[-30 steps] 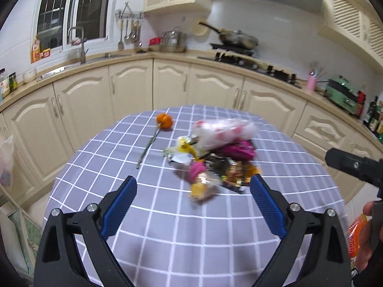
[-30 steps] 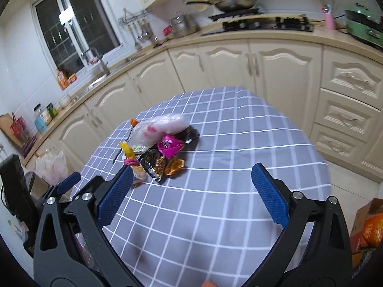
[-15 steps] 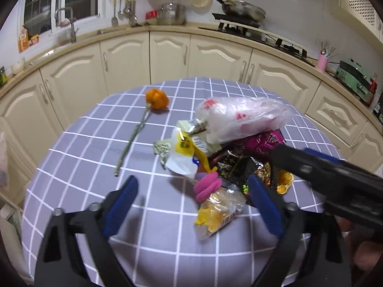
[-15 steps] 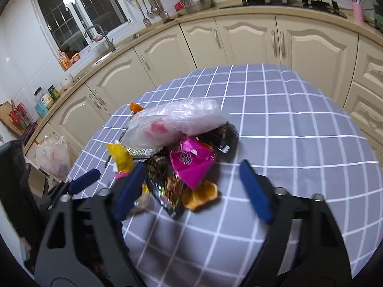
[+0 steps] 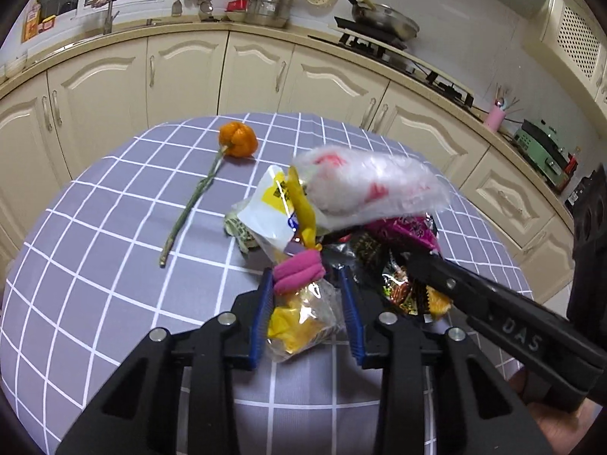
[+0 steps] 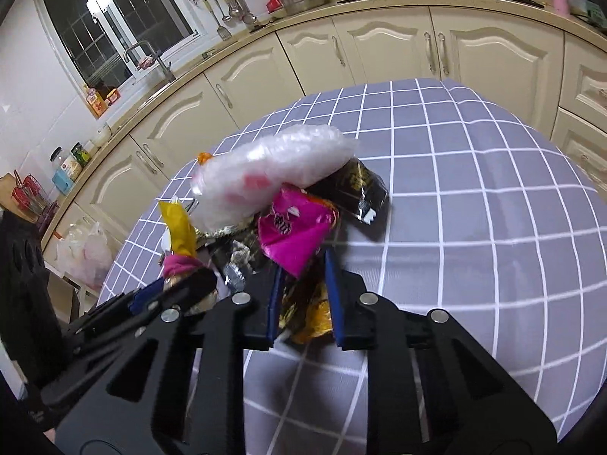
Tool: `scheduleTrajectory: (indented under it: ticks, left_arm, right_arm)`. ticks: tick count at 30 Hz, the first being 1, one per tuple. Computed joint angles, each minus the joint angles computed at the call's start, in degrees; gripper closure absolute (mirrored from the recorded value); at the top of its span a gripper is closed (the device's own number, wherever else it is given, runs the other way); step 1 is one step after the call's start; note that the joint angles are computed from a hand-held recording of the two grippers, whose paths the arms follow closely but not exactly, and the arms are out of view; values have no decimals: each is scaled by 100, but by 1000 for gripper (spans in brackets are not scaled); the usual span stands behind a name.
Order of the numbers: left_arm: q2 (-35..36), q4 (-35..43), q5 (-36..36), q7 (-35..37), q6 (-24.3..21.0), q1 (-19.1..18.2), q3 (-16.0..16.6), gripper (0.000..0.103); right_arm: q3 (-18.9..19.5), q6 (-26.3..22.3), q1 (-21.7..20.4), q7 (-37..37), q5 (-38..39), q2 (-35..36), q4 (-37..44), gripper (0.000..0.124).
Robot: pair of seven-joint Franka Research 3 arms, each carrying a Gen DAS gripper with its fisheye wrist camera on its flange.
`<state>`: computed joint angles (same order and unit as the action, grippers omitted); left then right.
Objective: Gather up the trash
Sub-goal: 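Grasp the clear bag with yellow candy with the left tool while the right tool grasps the pink wrapper, then carry both wrappers to the blue bin and open both tools over it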
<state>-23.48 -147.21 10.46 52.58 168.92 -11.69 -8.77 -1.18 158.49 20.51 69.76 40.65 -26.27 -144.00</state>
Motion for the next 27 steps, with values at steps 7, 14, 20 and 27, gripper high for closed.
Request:
scheduleTrajectory:
  ticks: [7,14,20,27]
  left_arm:
    - [-263,-121,450,-379,8,301,-310,69]
    - [-355,-265,457,-487,260,212,-136,69]
    - [-365,-392,187,-346,525,26,83,70]
    - [-640,-587,541,-571,919,465,-350,70]
  right_arm:
    - [-1,54,-32,131,-179,-19,137,61]
    - [70,41,-22,200,-112,577,537,89]
    - [43,225,8,-14,83,148,158,92]
    - [133,374,-193,291,-329,-882,-542,92]
